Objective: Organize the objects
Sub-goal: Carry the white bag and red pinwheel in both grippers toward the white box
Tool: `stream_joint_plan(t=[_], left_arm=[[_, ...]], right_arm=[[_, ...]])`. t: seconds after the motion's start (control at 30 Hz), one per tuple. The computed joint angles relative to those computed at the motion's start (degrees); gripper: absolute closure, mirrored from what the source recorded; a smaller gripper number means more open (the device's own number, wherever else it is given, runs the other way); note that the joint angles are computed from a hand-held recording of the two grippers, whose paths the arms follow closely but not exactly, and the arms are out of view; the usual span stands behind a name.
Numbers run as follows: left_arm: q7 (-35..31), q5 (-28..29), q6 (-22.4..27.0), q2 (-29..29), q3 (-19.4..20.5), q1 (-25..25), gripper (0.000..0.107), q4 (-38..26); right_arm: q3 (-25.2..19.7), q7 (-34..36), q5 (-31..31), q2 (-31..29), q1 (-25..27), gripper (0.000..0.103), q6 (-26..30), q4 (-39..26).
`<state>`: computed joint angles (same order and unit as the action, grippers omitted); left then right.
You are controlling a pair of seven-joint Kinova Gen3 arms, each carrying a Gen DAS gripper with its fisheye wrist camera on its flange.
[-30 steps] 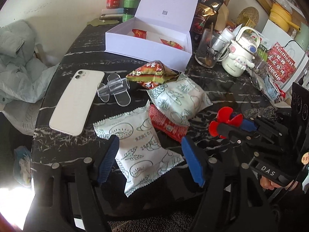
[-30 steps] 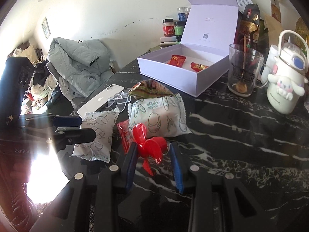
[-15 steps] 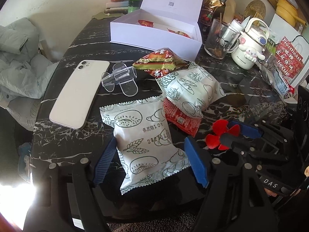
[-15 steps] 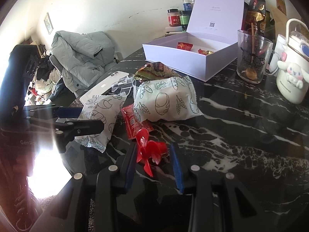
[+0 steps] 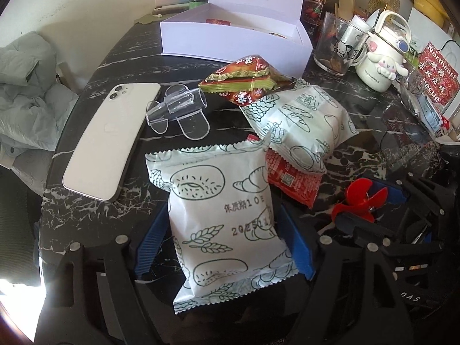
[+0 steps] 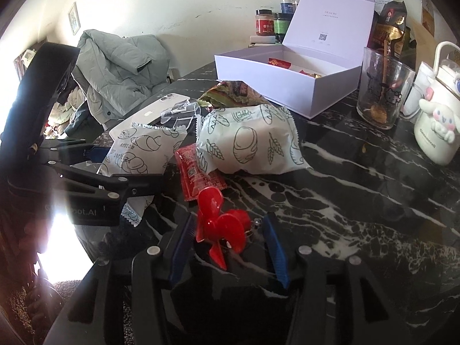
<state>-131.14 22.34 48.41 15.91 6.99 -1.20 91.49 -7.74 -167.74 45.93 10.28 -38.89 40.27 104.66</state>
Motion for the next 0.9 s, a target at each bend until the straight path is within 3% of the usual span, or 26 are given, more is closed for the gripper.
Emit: stream_joint_plan(t=[0.03,0.07,0.17,0.4,0.9], left_arm=[[0.01,-0.69,-1.88,-0.60,-0.91,1.31,0.043,1.01],[0.14,-1.59,-2.83,-0.93,-0.79,1.61,0.048,1.49],[-0.43,-1.48,-2.07,-0.82,0.02,0.76,0.050,1.16],[-0.25,0.60,3.09,0.22,-0.16,-0.97,0.052,-1.67],[-2.08,3.77,4.59,-0.34,-0.28,-2.32,0.052,-1.92]], right_arm=[[0.65,-0.17,0.51,0.34,-1.06,0.062,0.94,-0.32],[0.56,-0.25,0.83,0.35,-1.05,0.079,0.96,-0.32],[0.29,-1.68,0.57,0.10,-0.10,0.096,0.00,0.14],[0.03,-2.92,1.50,-1.39,0.62,0.097,-0.96,0.92],[-1.14,-5.26,4.03,-3.46,1.63,0.097,-3.60,2.89]])
